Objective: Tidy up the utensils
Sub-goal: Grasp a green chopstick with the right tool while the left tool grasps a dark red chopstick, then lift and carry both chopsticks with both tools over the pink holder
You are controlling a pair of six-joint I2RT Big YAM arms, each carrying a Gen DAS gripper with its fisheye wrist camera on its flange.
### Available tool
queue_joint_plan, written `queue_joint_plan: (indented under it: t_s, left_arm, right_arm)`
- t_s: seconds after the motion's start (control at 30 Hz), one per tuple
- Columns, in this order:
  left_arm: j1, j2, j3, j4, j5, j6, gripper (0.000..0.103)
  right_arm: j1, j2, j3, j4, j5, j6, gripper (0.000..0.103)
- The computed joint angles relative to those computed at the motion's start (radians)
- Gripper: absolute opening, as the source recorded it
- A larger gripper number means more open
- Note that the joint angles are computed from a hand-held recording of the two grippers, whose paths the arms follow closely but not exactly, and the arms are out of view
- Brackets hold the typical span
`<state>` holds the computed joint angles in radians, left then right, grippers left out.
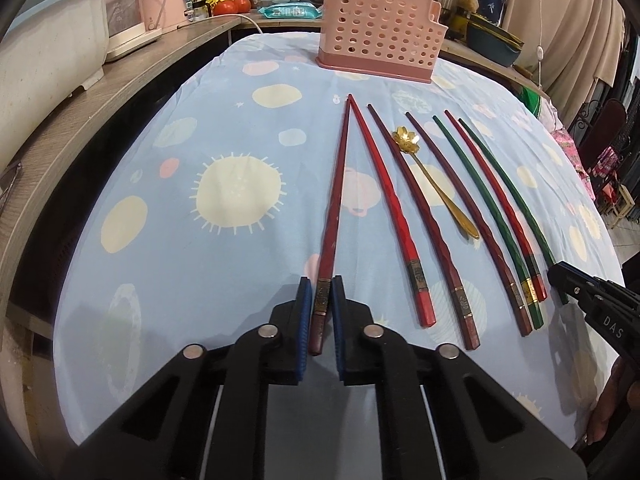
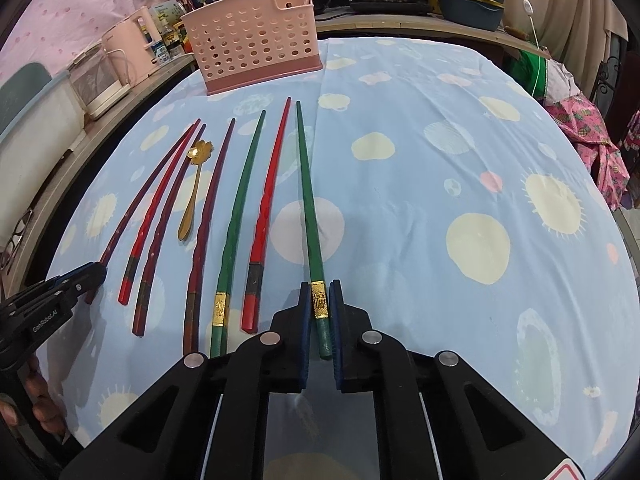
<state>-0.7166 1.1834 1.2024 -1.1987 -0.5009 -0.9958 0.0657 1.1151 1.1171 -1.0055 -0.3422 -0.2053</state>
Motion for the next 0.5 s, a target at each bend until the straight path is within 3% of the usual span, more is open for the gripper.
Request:
queue_joint_plan:
  t_s: [0.5]
  left_arm:
    - [0.012, -0.031, 0.068, -0.033, -0.049, -0.001, 0.008]
  right_arm:
    - [-0.042, -0.013, 0.102, -0.012, -0.096, 0.024, 0.007]
